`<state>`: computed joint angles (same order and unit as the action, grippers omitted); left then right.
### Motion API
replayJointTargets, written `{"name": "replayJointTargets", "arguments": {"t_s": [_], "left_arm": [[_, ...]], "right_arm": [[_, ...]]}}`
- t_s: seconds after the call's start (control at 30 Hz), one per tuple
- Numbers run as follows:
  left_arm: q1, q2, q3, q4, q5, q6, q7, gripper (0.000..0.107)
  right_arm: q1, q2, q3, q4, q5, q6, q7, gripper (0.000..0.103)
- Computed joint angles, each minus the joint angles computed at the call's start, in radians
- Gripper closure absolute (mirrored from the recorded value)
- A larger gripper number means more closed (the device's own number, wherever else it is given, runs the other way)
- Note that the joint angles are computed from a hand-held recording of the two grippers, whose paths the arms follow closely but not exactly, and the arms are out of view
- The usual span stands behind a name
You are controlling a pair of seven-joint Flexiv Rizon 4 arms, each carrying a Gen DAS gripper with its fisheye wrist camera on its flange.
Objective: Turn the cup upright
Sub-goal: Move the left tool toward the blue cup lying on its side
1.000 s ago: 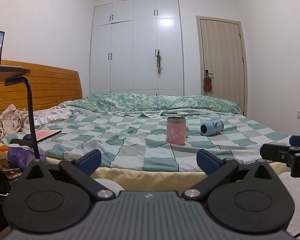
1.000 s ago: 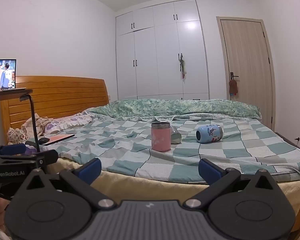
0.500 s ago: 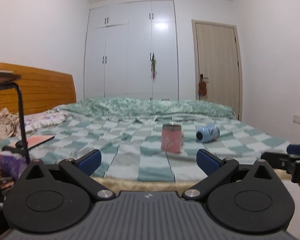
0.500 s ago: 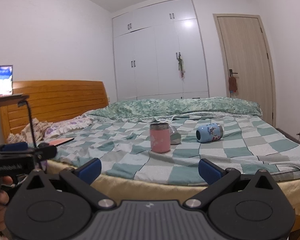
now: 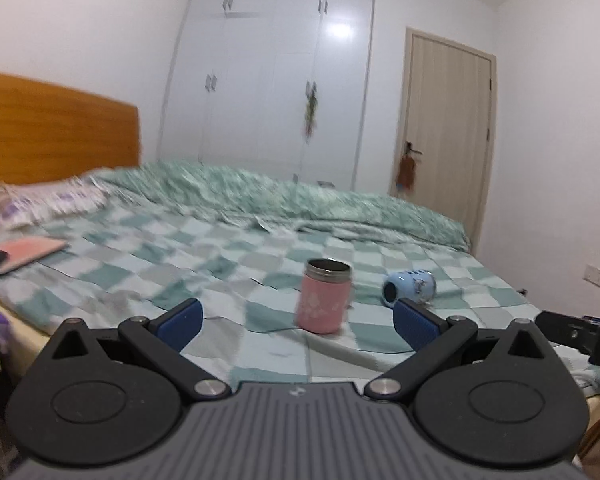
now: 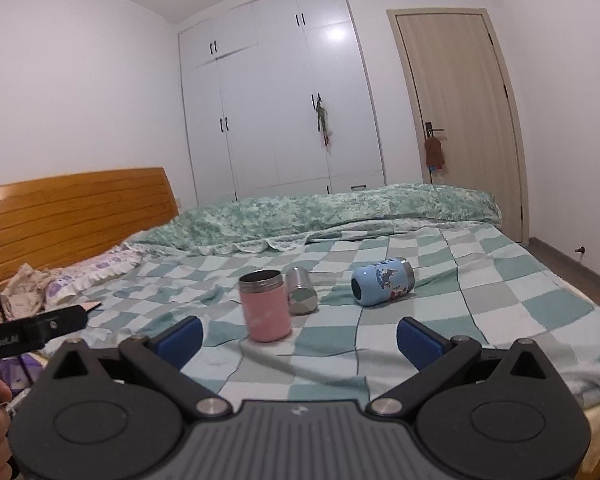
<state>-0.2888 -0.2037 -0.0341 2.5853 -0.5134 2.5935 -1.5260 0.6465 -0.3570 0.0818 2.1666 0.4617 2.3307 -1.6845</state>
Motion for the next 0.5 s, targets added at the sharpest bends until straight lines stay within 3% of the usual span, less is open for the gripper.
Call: {"name": "replayJointTargets", "arguments": {"t_s": [0.13,0.37,0.5], "left_arm": [[0.016,-0.025,0.000,-0.093,-0.018,-0.100,0.049,0.004],[0.058,-0.117,0.012,-0.258,0.048,-0.241,0.123,0.004],[0.110,-0.166,0.004,-0.362,0.121,-0.362,0.114,0.004]], "right_arm": [[-0.033,-0.036,-0.025,-0.079,-0.062,-0.079,0.033,0.000],[0.022,-0.134,-0.190,-0.262,-0.068,-0.261,0.062,0.000],[-0.007,-0.204,-0.222,-0.360,-0.163,-0.350,0.129,0.000]]}}
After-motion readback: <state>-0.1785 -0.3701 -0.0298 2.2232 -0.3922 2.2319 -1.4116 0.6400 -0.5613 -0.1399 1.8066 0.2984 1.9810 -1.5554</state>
